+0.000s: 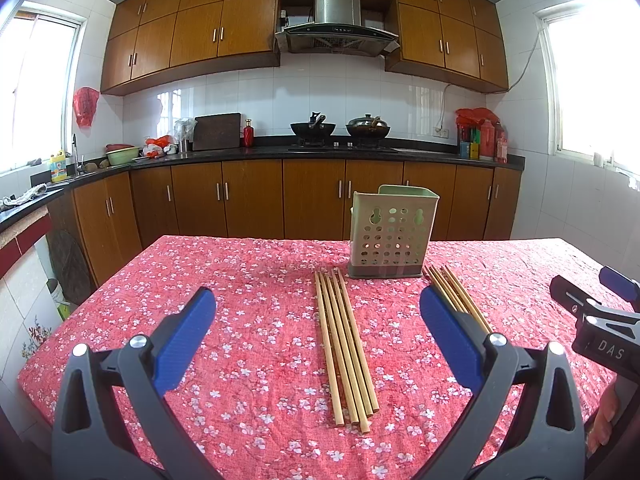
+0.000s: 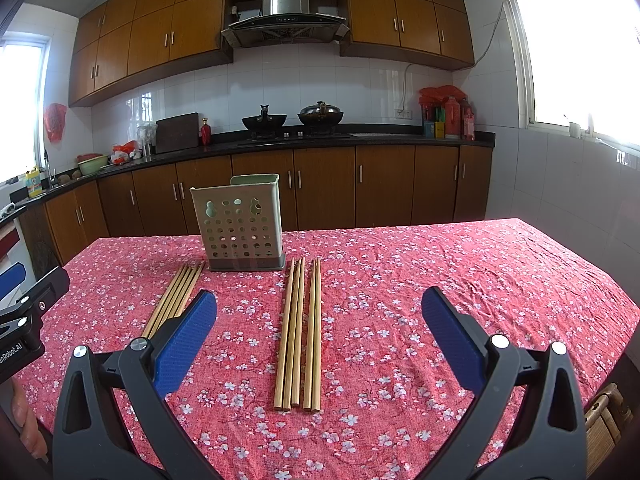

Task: Organize utensils

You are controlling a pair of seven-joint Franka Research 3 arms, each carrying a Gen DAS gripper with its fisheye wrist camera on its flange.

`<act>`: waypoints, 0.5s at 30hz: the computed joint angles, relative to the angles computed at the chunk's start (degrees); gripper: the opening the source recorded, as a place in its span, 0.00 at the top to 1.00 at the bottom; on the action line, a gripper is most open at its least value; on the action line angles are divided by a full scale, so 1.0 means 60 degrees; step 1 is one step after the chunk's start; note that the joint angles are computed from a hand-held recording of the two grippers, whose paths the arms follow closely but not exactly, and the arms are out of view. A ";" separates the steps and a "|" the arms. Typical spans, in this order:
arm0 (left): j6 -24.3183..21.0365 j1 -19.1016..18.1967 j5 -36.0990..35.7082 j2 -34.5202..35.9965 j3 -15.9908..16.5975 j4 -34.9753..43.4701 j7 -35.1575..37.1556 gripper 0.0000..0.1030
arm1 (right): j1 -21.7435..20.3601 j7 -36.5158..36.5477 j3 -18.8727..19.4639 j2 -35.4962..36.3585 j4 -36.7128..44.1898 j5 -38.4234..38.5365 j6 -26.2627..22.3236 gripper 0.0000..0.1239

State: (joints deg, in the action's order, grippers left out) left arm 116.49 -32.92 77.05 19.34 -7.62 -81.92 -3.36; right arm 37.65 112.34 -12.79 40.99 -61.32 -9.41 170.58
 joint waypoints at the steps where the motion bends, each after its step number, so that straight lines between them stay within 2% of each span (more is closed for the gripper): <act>1: -0.0009 -0.0002 -0.0001 -0.0001 0.0001 -0.0001 0.0005 0.04 | -0.0004 -0.0003 0.0003 0.0010 0.0014 0.0006 -0.0010 0.18; 15: 0.0028 0.0062 -0.0005 -0.0113 -0.0034 -0.0125 -0.0005 0.04 | -0.0053 -0.0091 0.0049 0.0005 -0.0020 0.0069 0.0023 0.18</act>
State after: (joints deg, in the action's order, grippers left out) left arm 116.66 -32.55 77.02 18.67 -7.83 -82.67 -3.39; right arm 37.34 111.79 -12.49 41.03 -61.44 -9.00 170.72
